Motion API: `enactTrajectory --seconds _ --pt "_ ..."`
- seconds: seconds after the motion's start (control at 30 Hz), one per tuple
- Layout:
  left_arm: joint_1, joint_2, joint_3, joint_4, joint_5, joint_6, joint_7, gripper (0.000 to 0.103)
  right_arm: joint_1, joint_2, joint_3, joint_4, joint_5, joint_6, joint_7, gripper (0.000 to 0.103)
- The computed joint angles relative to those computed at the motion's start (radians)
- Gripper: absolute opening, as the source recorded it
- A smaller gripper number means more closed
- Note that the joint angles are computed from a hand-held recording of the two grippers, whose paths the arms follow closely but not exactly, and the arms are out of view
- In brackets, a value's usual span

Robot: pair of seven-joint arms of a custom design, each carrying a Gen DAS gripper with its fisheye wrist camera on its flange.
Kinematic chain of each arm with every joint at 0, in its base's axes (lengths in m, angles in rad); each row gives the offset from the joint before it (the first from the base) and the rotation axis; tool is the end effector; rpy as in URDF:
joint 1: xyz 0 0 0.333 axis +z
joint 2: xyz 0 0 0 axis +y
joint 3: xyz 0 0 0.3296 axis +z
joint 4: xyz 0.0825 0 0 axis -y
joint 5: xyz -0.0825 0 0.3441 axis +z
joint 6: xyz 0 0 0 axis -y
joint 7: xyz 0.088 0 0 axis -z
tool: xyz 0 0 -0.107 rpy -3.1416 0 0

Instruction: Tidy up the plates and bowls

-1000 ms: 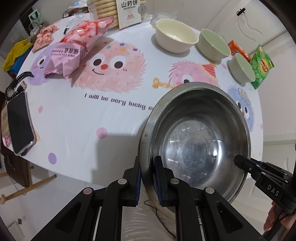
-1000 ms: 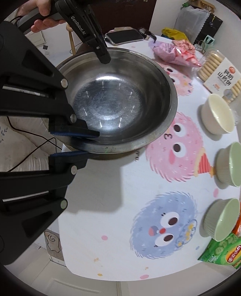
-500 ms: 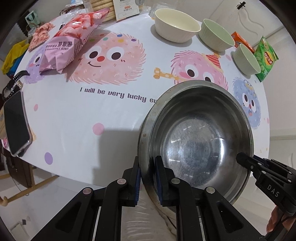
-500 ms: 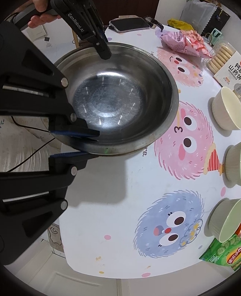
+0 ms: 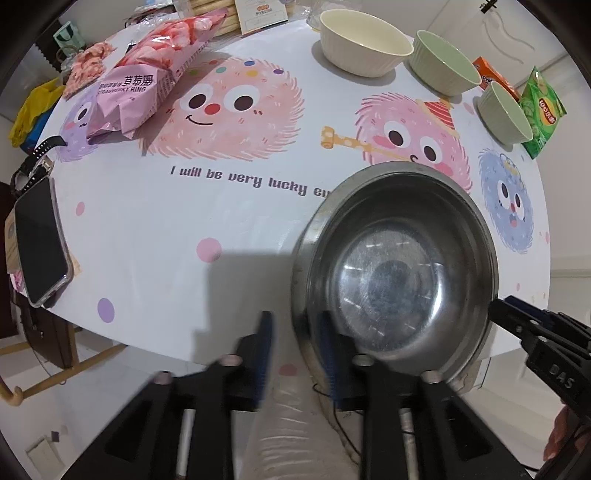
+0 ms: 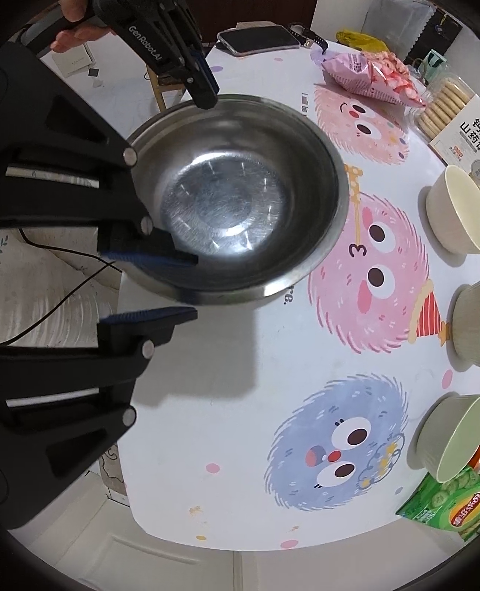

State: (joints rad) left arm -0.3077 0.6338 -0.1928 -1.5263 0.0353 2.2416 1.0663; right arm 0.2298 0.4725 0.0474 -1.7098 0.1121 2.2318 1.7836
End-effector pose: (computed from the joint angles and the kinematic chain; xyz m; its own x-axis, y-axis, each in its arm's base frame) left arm 0.6177 -0.3077 0.3336 0.0227 -0.9928 0.1180 -0.9988 -0.0276 -0.0398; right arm 0.6213 0.1763 0.3569 -0.0067 -0.9927 -0.1200 -0.9997 0.0092 -0.0204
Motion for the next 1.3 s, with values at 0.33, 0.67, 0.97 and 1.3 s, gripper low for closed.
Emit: enactTrajectory --seconds 0.33,0.67,0.97,1.3 --pt "0.044 -0.06 -0.019 -0.12 -0.062 0.136 0.016 0.103 -0.059 -0.076 0.025 -0.093 0.125 0.099 -0.081 0.073" --pt "0.057 -0.023 -0.033 -0.125 -0.134 0.173 0.022 0.103 -0.121 -0.015 0.052 -0.094 0.375 0.088 -0.122 0.073" --pt "0.049 0.029 -0.034 -0.072 -0.143 0.158 0.021 0.101 -0.091 0.03 0.044 -0.062 0.322 0.089 -0.145 0.074" --pt "0.071 0.064 -0.053 -0.026 -0.185 0.133 0.037 0.017 -0.086 0.054 0.044 -0.034 0.276 0.083 -0.13 0.021"
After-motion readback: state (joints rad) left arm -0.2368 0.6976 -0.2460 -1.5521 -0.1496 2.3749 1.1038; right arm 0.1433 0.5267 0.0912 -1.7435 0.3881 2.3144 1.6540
